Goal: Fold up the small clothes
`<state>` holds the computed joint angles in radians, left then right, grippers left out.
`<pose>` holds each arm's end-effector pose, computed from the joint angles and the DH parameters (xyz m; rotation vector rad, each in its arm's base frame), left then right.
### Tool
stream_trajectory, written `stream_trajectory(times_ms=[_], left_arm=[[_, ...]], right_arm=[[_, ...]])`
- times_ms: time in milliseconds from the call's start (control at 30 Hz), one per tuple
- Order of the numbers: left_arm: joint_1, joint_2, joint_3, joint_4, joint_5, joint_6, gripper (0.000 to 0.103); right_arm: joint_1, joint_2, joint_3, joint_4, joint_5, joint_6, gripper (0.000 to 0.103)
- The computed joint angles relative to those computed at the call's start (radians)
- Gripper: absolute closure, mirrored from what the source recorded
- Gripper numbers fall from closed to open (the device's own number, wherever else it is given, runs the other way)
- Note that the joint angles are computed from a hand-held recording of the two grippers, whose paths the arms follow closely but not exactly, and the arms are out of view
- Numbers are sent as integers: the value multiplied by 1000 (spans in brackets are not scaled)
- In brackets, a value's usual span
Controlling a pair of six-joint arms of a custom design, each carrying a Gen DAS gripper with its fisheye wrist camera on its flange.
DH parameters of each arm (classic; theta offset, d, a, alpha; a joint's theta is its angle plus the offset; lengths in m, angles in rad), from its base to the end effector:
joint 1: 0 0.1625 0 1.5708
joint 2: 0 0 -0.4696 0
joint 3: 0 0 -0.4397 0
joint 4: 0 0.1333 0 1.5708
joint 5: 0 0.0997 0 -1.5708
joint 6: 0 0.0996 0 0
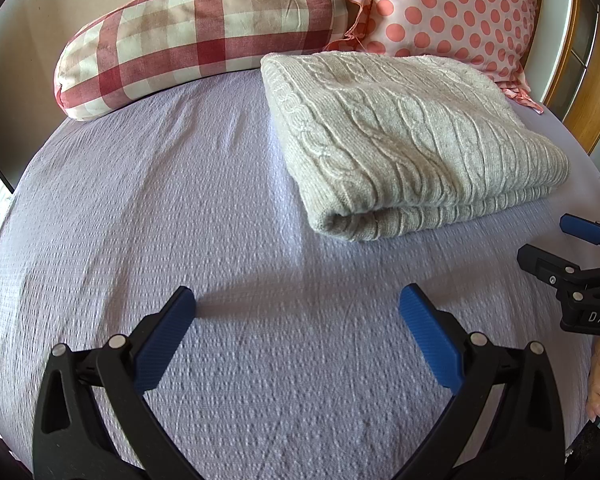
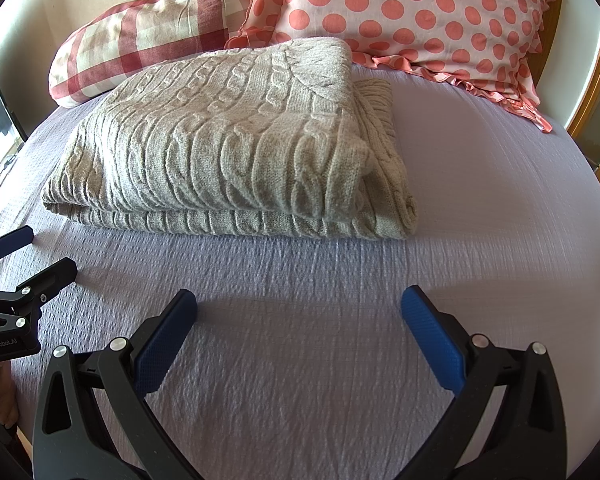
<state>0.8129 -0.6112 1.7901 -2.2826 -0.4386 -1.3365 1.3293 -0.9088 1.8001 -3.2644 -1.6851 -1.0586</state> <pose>-0.2656 -0.6057 -0.0570 -0.2876 2.0518 -0.8838 -0.0503 -0.7141 0.1938 0.9252 -2.2878 0.7476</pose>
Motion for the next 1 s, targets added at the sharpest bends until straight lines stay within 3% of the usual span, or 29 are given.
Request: stream_trajectory(times_ms=[1000], left_arm=[[2, 3, 4, -9, 3, 2, 2]], right_arm=[[0, 1, 0, -1, 0, 1, 1]])
